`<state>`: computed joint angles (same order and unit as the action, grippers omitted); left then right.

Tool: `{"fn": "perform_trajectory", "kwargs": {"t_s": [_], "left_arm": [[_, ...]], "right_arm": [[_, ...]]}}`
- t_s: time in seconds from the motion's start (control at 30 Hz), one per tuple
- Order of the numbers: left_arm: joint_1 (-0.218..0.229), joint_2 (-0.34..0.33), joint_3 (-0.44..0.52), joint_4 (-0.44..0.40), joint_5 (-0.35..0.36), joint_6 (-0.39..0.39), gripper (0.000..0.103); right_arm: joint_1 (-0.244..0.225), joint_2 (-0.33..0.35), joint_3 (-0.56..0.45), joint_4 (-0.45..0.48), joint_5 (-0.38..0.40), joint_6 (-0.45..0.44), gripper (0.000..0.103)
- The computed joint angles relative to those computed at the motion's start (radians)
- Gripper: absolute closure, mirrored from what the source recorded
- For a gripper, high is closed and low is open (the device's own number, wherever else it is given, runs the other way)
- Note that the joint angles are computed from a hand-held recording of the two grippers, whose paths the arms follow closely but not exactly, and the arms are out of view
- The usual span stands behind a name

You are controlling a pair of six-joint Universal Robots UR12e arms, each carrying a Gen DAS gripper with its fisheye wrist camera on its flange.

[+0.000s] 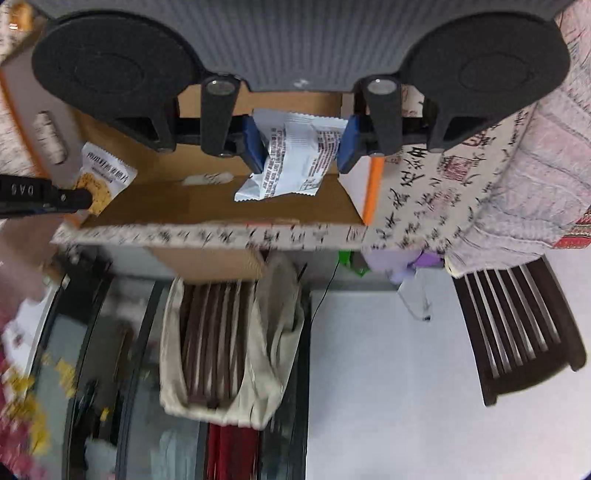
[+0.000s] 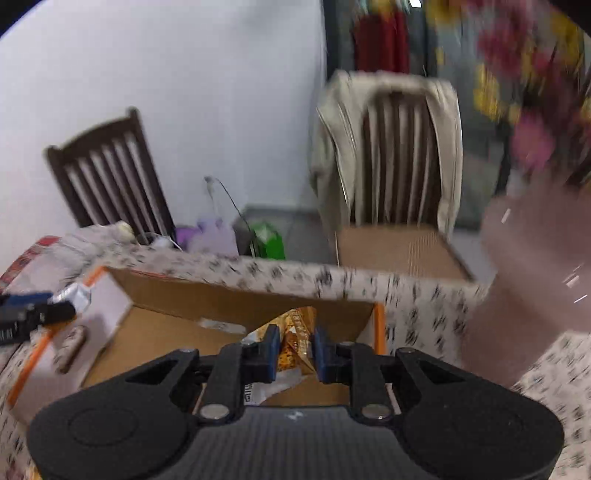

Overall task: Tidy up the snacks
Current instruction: 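Carry the white packet with the left gripper into the orange box and release, then withdraw the left gripper from the box back toward the snack pile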

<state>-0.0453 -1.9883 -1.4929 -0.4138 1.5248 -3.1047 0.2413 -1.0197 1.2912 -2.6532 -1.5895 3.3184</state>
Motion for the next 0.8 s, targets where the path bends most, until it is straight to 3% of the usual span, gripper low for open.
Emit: {"fn": "perform_trajectory", "kwargs": {"t_s": [0.17, 0.23, 0.3, 0.37, 0.43, 0.53, 0.8], "left_arm": [[-0.016, -0.037, 0.029, -0.039, 0.049, 0.032, 0.055], [-0.015, -0.042, 0.036, -0.039, 0.042, 0.031, 0.032], [-0.013, -0.037, 0.025, -0.016, 0.031, 0.032, 0.023], [-0.014, -0.029, 0.021, -0.018, 0.029, 0.033, 0.023], [-0.011, -0.016, 0.017, -0.033, 0.02, 0.024, 0.02], [-0.006, 0.012, 0.0, -0.034, 0.014, -0.009, 0.012], [0.007, 0.135, -0.103, -0.003, 0.006, -0.029, 0.004]], "right_arm": [[0.0, 0.072, -0.095, 0.128, -0.043, 0.006, 0.084], [0.003, 0.088, -0.113, 0.149, -0.066, 0.009, 0.085], [0.012, 0.1, -0.125, 0.148, -0.103, -0.014, 0.079], [0.017, 0.098, -0.123, 0.142, -0.113, -0.023, 0.057], [0.022, 0.092, -0.116, 0.125, -0.121, -0.032, 0.047], [0.029, 0.072, -0.108, 0.125, -0.122, -0.041, 0.045], [0.051, -0.025, -0.016, 0.073, -0.156, -0.018, 0.024]]}}
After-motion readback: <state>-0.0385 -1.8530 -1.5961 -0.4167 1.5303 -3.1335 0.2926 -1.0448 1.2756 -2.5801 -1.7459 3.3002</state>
